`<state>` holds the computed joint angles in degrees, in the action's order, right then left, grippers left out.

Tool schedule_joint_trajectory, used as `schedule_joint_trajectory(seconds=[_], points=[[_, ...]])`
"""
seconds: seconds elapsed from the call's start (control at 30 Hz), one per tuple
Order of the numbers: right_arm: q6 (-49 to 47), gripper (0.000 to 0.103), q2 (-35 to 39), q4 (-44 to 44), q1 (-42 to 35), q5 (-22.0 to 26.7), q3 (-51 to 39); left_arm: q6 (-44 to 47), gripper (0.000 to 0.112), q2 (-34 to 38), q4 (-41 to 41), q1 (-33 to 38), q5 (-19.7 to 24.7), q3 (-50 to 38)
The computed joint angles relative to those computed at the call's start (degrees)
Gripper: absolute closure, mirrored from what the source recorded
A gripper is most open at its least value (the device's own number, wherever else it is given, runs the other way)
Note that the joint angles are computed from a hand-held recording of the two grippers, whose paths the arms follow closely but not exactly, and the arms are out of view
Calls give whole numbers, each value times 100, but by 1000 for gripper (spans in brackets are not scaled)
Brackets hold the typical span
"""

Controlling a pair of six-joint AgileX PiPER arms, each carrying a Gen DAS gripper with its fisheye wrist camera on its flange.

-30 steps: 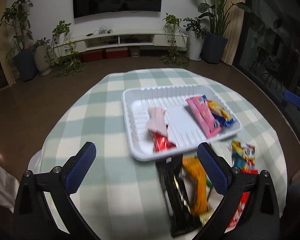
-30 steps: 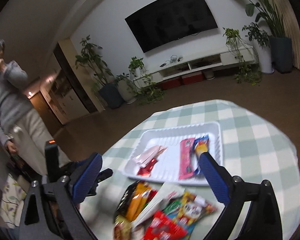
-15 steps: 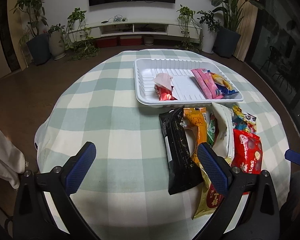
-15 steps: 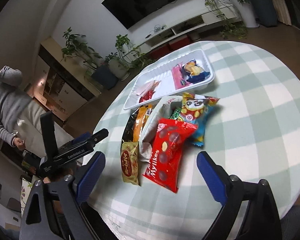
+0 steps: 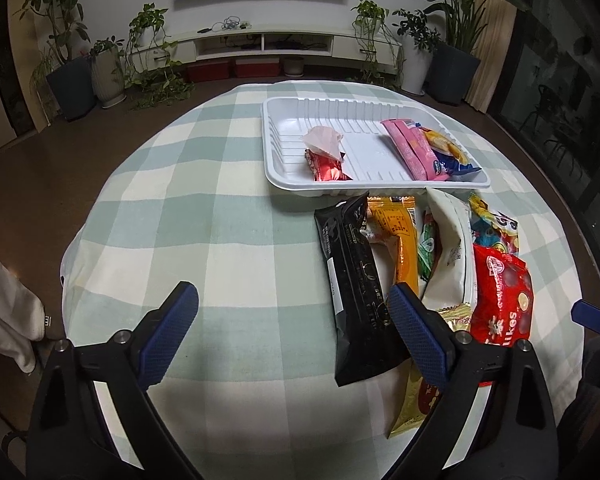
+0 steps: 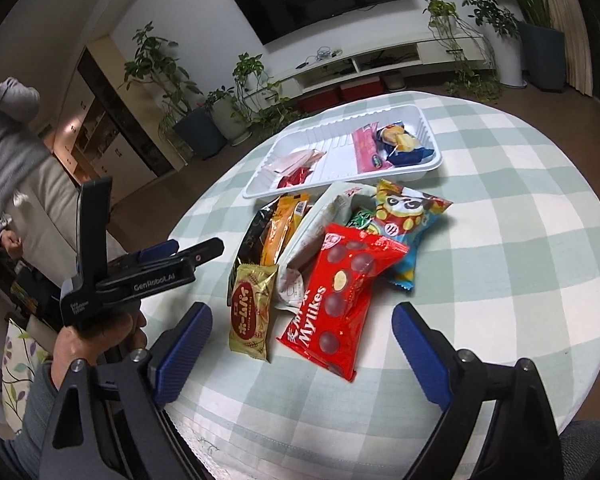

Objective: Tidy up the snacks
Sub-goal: 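Withdraw both grippers from the tray back over the snack pile, then grasp the black packet with white label with the left gripper and lift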

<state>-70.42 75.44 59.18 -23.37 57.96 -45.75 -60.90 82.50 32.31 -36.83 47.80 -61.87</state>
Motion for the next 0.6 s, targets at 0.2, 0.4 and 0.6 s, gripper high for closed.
schedule_joint_trajectory(seconds=[0.2,0.4,0.6], points=[[69,13,21,-39,59,-112,38,355,30,216,-337,201,-151,-68],[40,18,86,-36,15,-175,63,1047,33,535,-893,562,-423,-279],[-44,19,155,-1,-27,-194,44,1611,37,840,-1333,747,-376,-660]])
